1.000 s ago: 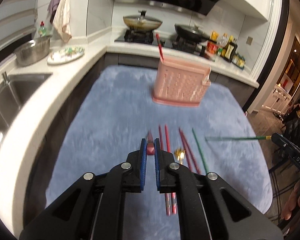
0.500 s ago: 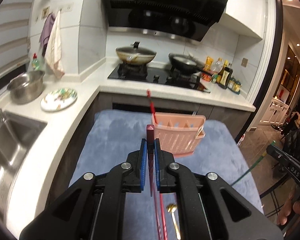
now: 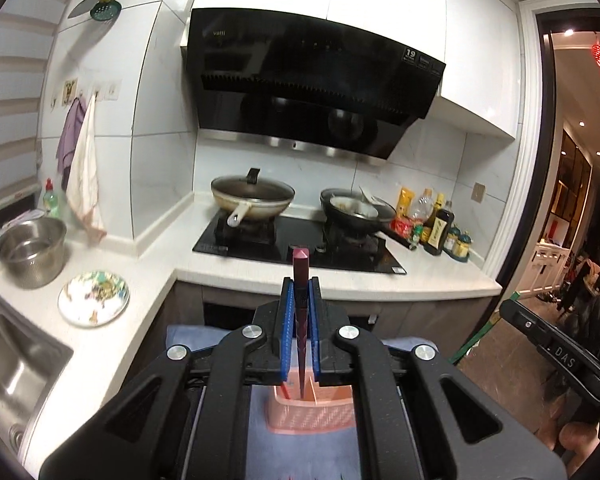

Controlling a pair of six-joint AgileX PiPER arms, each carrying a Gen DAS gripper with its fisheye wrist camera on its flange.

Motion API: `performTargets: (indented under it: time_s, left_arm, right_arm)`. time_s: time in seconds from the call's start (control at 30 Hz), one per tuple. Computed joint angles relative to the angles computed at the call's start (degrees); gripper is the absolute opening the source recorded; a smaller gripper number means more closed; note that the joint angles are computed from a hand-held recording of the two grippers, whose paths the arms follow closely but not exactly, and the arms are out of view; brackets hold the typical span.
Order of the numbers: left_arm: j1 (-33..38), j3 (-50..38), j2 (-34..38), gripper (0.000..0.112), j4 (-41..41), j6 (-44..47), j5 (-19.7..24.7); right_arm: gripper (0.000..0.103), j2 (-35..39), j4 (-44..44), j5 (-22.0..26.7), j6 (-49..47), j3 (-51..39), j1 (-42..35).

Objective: Organize utensils
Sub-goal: 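Carry the green chopstick to the holder with the right tool while the left tool carries its chopstick, then open the right tool to drop the green chopstick while the left tool releases its chopstick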

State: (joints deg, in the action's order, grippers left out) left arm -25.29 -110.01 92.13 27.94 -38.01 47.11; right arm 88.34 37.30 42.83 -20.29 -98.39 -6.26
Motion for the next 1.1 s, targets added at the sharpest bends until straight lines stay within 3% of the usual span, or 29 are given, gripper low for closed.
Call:
performTargets:
  time_s: [0.3, 0.7, 0.73, 0.8, 0.83, 1.1]
  left_arm:
    - [3.97, -4.86, 9.24, 0.007, -4.9, 3.07, -1.64]
    - [6.06, 1.03, 11.67, 0.007, -7.58, 2.58, -4.43]
    - [6.04, 1.51, 11.45, 0.01, -7.27, 1.98, -4.75]
    - [5.98, 1.83, 11.18, 0.031, -6.44, 0.74, -4.62]
    - [5.73, 2.81, 10.53, 0.047, -4.92, -1.04, -5.08]
    - [3.7, 7.91, 6.11, 0.051, -0.18, -4.63, -4.91]
  right_arm:
    - [0.007, 13.83, -6.71, -1.49, 6.42, -11.56, 4.8]
    - [0.009, 18.32, -9.47, -3.37, 6.45, -8.01, 6.54]
    - [0.012, 17.96, -9.18, -3.8, 6.0, -7.35, 6.51]
    - [0.019, 17.08, -10.15, -4.69, 6.47, -6.38, 6.64]
    - [0.021, 16.25, -9.6, -5.1, 5.92, -5.49, 6.41]
    - [0.031, 10.04, -4.64, -5.4, 1.08, 0.53, 4.46]
